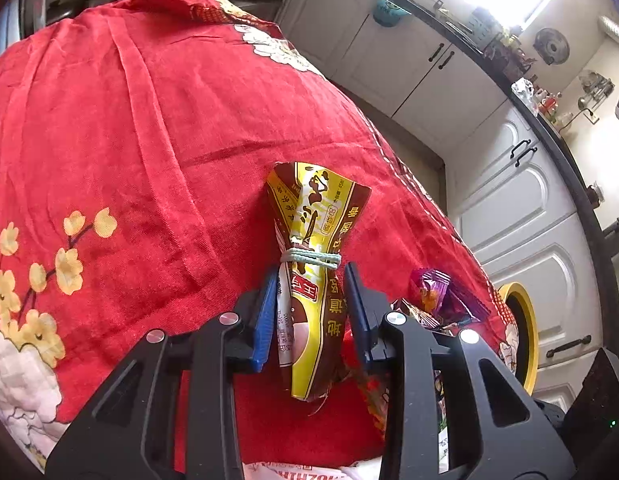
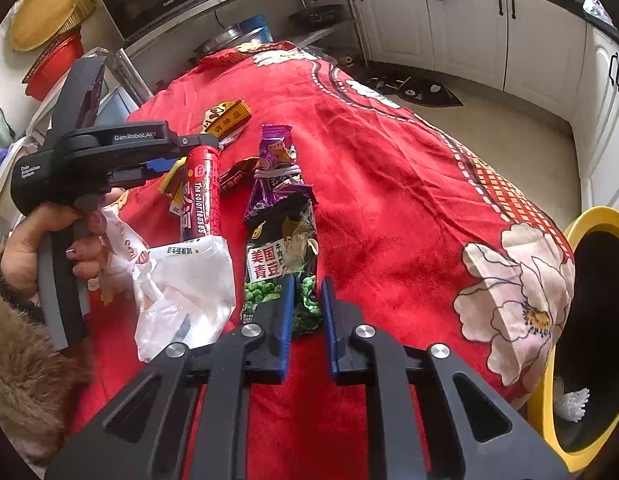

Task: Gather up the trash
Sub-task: 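Grasp the gold candy wrapper with the left tool while the right tool grasps the green-pea snack bag, then carry the gold wrapper and pea snack bag over the yellow bin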

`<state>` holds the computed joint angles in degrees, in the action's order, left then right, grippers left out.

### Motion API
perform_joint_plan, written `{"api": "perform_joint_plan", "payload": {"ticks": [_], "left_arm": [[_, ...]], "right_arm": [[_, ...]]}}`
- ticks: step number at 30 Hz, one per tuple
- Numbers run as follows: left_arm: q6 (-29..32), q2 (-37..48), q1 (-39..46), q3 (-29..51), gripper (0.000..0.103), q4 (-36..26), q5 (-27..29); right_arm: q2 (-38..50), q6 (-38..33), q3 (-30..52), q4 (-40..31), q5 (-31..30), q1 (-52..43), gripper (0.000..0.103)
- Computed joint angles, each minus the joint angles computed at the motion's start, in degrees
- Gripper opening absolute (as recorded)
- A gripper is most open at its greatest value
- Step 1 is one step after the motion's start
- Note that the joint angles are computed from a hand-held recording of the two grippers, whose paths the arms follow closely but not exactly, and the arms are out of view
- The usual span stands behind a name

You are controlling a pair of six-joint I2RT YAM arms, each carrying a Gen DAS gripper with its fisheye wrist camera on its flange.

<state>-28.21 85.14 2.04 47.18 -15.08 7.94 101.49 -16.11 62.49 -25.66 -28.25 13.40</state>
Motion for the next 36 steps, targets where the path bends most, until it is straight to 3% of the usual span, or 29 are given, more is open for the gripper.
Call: {"api": "perform_joint_plan", "payload": {"ticks": [10, 21, 36], "left_arm": [[-0.68, -8.35, -0.49, -4.27, 0.025, 0.65, -0.96], [-0.11, -19.58, -3.55, -4.86, 0.025, -4.97, -7.97], [-0.64, -24.54, -12.23, -1.94, 0.025, -8.39, -13.41]], "right_arm": [[-3.63, 0.66, -2.67, 1.47, -0.04, -2.02, 0.009], [-7.26, -0.07, -3.76, 1.85, -0.80, -5.92, 0.009], [-14.96, -0.81, -5.61, 0.21, -3.27, -9.26, 0.009]]}}
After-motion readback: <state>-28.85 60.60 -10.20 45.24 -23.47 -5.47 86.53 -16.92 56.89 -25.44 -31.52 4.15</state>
